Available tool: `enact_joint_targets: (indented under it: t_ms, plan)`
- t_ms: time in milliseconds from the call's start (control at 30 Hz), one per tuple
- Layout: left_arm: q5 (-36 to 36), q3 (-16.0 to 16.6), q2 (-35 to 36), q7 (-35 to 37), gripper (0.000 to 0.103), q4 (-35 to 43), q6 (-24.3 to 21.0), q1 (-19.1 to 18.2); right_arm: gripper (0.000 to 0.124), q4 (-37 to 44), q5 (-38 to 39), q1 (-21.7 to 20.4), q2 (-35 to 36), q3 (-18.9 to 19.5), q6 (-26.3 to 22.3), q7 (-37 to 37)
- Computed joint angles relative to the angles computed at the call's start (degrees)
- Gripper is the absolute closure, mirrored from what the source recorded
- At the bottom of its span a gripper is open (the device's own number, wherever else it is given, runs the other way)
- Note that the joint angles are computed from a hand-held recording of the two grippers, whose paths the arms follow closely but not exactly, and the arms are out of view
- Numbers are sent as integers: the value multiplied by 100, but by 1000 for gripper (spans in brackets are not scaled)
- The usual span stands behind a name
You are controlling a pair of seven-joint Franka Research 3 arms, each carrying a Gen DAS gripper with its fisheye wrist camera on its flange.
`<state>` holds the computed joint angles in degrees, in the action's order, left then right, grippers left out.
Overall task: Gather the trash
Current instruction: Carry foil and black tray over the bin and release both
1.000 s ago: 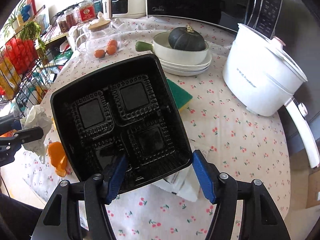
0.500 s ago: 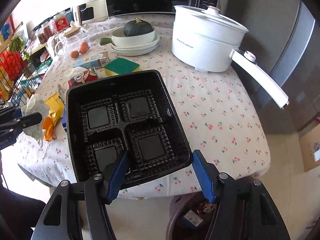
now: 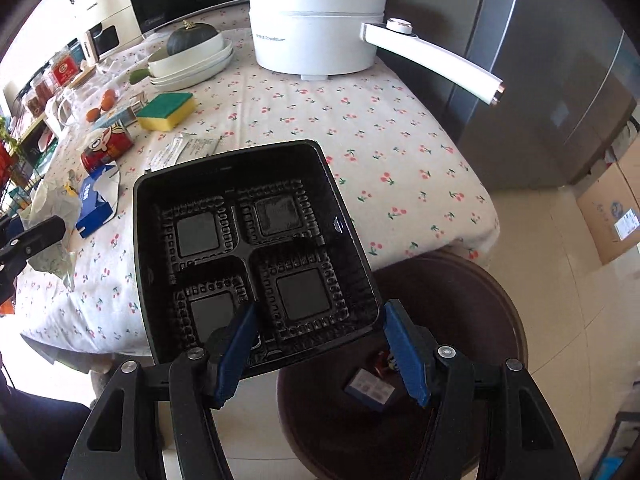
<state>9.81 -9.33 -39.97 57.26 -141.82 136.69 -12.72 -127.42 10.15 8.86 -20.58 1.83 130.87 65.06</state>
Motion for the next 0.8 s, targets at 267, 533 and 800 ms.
enact_joint_targets:
  t_ms: [267,533,800]
  plan:
    - [-266,-156,725,198,61,390,561,-464,58,-211,-203,-455,-319,-278,-111,-12]
    - [-587,-264,1679,661,60,862,1152,-912,58,-399,-408,-1048,-466,-563,-210,-100]
    - [-352,-573,2185,543,25,1174,1255,-818,58,-445,-468,-1382,-484,-687,-266,-195]
